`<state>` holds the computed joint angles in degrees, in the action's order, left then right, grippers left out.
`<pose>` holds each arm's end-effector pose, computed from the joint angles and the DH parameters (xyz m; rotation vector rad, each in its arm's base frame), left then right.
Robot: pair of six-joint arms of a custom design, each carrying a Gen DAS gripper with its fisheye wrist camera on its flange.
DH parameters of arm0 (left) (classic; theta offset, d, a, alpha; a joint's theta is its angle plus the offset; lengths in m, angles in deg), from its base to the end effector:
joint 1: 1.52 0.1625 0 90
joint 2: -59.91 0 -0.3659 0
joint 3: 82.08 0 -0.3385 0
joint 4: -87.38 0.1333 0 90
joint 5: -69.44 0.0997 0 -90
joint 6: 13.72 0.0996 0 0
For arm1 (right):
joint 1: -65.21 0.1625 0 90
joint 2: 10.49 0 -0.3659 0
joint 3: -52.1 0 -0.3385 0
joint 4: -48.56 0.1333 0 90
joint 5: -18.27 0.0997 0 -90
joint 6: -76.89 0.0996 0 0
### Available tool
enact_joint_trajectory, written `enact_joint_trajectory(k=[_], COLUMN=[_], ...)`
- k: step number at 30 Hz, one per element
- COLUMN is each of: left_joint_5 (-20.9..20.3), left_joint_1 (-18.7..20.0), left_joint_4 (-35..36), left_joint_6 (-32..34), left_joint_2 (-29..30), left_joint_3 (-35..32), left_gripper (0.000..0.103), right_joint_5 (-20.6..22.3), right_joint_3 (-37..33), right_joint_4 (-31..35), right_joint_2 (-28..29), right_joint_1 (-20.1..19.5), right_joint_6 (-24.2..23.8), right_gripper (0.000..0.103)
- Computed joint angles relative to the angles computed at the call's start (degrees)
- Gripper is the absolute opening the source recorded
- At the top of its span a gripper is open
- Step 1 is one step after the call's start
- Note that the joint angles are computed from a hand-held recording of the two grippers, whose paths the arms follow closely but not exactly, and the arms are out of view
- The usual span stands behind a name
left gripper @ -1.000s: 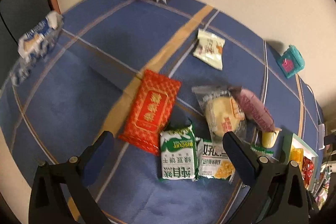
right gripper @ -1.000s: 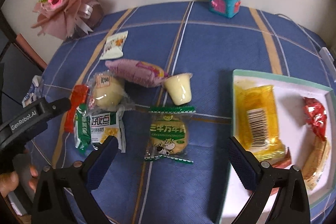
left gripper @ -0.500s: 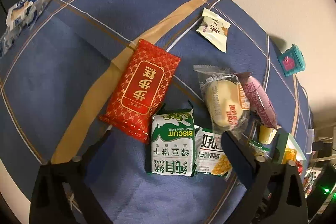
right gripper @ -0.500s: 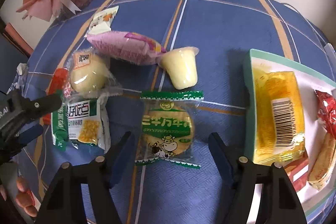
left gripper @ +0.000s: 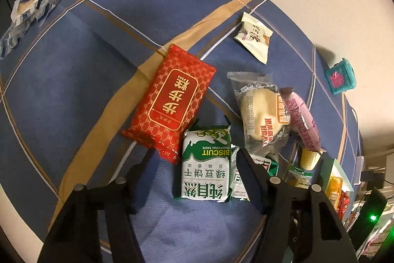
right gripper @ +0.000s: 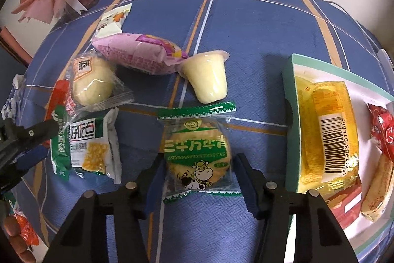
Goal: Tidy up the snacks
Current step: 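Grasp the green round cookie packet with the right tool while the left tool approaches the biscuit pack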
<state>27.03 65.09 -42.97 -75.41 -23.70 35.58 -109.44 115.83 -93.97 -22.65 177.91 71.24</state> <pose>0.0201 -0.4746 0.2808 -0.8673 2.3147 -0.8369 0.3250 -0.5893 -0.1027 0.6026 -2.4151 0.1466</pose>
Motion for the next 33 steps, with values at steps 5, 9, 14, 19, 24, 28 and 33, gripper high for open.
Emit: enact_joint_trajectory(k=[5, 9, 14, 19, 24, 28, 33], left_joint_5=[-1.9, -2.5, -2.2, -1.3, -1.1, -1.5, -1.2], left_joint_1=[1.0, 1.2, 1.6, 1.4, 1.5, 1.8, 1.5], left_joint_4=[-3.0, -3.5, -3.8, -3.1, -3.2, -4.1, -3.1], left_joint_6=[1.0, 1.4, 1.0, 0.6, 0.0, 0.3, -0.5], left_joint_2=[0.7, 1.0, 3.1, 3.9, 5.4, 5.7, 4.7], left_joint_3=[0.3, 0.5, -0.3, -0.5, -2.0, -2.0, -1.5], left_gripper=[0.050, 0.049, 0.049, 0.049, 0.046, 0.042, 0.042], right_joint_5=[-1.1, -1.4, -1.5, -1.7, -2.1, -2.1, -2.0], right_joint_3=[-0.3, 0.3, 0.6, 1.3, 1.6, 1.5, 1.3], right_joint_4=[-0.3, -0.3, -0.5, -1.1, -1.2, -1.0, -0.8], right_joint_2=[0.4, 0.0, -0.2, -0.5, -0.6, -0.5, -0.5], right_joint_1=[0.1, 0.1, 0.2, 0.2, 0.5, 0.6, 0.6], right_joint_6=[-0.6, -0.4, -0.6, -1.4, -1.8, -2.1, -2.5], right_gripper=[0.057, 0.054, 0.054, 0.054, 0.054, 0.054, 0.054])
